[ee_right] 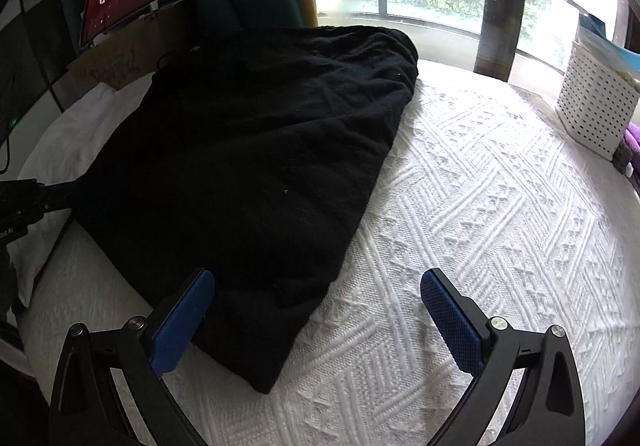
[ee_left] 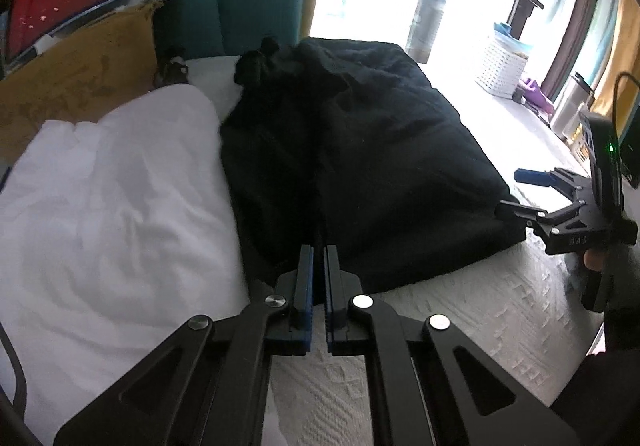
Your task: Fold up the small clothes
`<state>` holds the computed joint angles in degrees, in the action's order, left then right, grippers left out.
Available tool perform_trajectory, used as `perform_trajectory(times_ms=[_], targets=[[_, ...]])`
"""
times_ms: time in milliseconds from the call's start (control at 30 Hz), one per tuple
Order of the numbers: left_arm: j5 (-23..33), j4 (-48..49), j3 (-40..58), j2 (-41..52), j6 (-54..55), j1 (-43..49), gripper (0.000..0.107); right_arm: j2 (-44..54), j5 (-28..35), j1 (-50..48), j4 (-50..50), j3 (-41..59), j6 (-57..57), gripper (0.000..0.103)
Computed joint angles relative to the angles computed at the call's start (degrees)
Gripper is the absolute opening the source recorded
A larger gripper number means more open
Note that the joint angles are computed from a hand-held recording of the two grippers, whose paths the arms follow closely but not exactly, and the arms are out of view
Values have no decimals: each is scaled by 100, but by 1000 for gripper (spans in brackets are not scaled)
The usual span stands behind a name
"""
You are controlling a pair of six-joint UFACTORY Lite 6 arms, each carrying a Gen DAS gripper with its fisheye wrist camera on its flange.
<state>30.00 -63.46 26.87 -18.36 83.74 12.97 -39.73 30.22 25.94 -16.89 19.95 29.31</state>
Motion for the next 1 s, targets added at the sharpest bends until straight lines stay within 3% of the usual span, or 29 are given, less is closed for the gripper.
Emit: perform_trajectory(times_ms=[100, 200, 233, 267, 400, 600, 767, 900, 967, 1000], targets=[[90, 114, 235, 7, -298, 15, 9, -370, 130, -401, 478, 2, -744, 103], [90, -37, 541, 76, -438, -109, 51, -566, 255, -746, 815, 133, -1295, 103], [78, -166, 665, 116, -420, -195, 59, -607, 276, -915, 981, 188, -1562, 103], [42, -236, 767, 165, -413, -283, 60, -608, 287, -1033, 1090, 246, -1745, 103], [-348, -605, 1461, 808, -212, -1005, 60, -638, 298, -1547, 1601, 390, -2541, 103], [-1023, -1133, 2954, 2710, 246, -1923, 60, -613, 302, -2157, 2238, 528, -3492, 103], [-1264, -72, 4206, 4087, -887, -2153, 60, -68, -18, -2761, 2874, 696, -4371, 103], [-995, 779, 5209, 4984, -1740, -2008, 59, 483, -281, -3150, 3391, 875, -5082, 103], [-867, 687, 5478, 5256, -1618, -1894, 40, 737, -398, -3210, 3519, 987, -5242, 103], [-627, 716, 5703, 5454, -1625, -1763, 21, 859, -461, -3219, 3588, 1046, -5319, 103]])
